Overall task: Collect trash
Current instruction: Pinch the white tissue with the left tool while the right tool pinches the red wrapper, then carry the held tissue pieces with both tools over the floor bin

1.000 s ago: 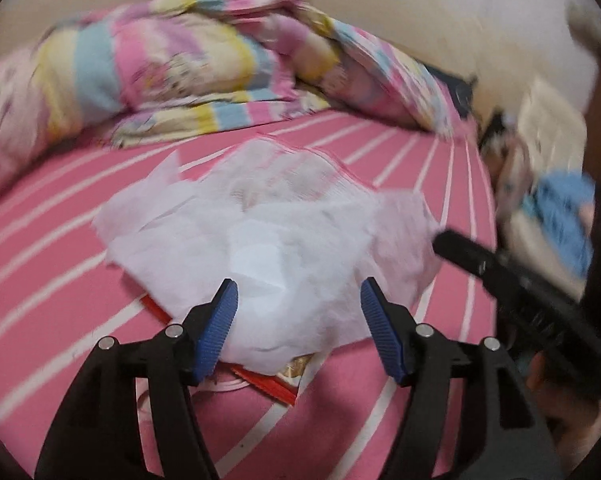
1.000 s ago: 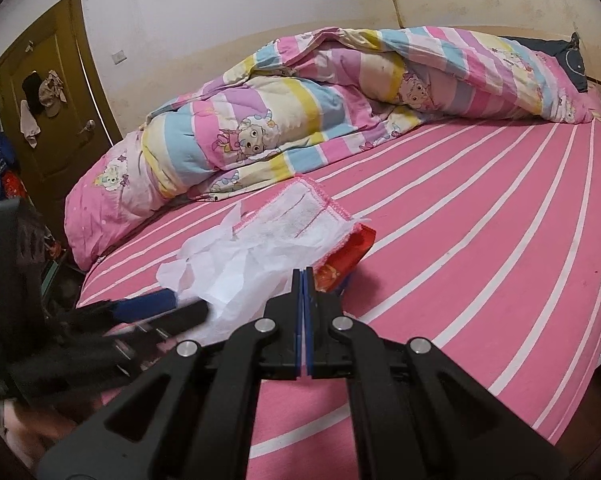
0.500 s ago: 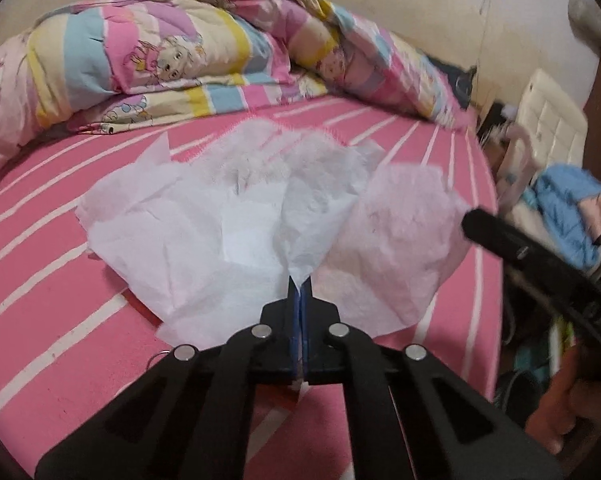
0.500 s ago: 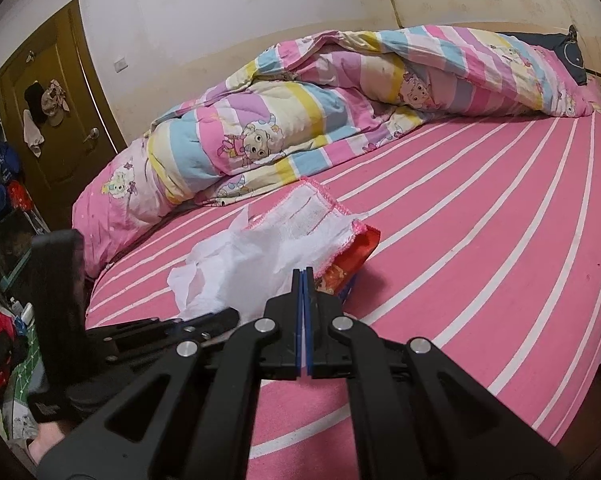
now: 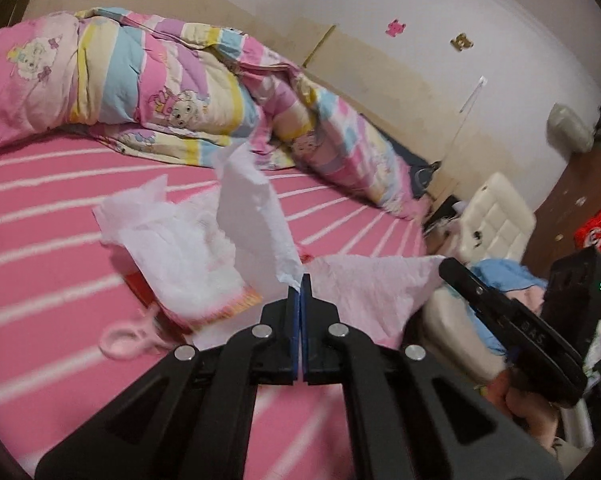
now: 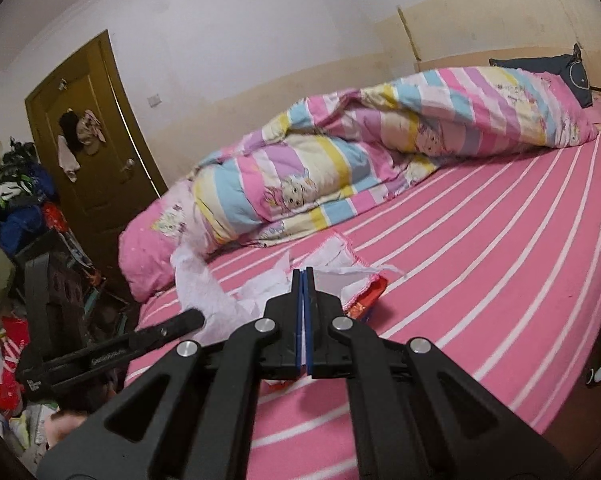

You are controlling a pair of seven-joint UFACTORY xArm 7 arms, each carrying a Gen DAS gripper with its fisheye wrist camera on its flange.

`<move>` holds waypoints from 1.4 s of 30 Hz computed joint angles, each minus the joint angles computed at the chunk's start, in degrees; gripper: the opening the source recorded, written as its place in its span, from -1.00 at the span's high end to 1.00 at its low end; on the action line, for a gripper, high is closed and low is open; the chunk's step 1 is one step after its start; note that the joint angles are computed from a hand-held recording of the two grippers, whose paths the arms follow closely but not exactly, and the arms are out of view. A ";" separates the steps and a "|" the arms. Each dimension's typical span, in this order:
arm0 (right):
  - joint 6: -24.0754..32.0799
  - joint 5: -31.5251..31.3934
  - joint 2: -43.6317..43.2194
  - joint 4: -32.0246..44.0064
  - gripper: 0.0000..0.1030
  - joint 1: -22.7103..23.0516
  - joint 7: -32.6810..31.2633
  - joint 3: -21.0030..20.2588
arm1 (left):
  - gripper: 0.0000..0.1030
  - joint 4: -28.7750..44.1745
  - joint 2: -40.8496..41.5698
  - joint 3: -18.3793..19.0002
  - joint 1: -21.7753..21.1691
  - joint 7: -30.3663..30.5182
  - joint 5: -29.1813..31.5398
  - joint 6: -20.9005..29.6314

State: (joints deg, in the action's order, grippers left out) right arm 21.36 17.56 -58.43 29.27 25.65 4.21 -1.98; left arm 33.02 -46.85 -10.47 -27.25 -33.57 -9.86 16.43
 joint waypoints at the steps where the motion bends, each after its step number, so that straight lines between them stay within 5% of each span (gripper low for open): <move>1: 1.82 -0.11 -1.71 0.22 0.98 -0.28 0.03 -0.56 | 0.99 0.31 -0.64 -0.91 -0.28 -0.84 -0.22 0.80; 14: 36.84 -5.23 -29.13 5.07 0.98 -15.54 -3.10 -10.00 | 0.99 11.79 2.80 -16.42 -3.68 -17.63 0.60 6.62; 24: 58.78 -16.90 -39.04 10.03 0.98 -29.93 -8.65 -25.51 | 0.99 24.94 23.54 -26.55 -6.40 -27.50 6.92 2.57; 32: 65.65 -29.61 -37.99 13.33 0.97 -37.74 -16.31 -37.77 | 0.99 39.85 47.23 -32.57 -9.09 -34.46 22.72 5.48; 36: 65.00 -34.15 -35.66 13.27 0.97 -41.56 -19.37 -43.06 | 0.99 47.12 58.95 -30.15 -15.39 -36.91 28.18 8.35; 42: 61.10 -39.55 -30.06 10.77 0.97 -47.12 -25.40 -50.20 | 0.99 54.75 71.42 -26.48 -22.34 -31.99 26.18 9.69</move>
State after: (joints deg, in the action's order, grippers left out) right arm 82.47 -21.98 -88.49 40.04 -21.47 -21.19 -52.17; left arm 87.77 24.56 -36.94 -49.58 -65.55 16.32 26.12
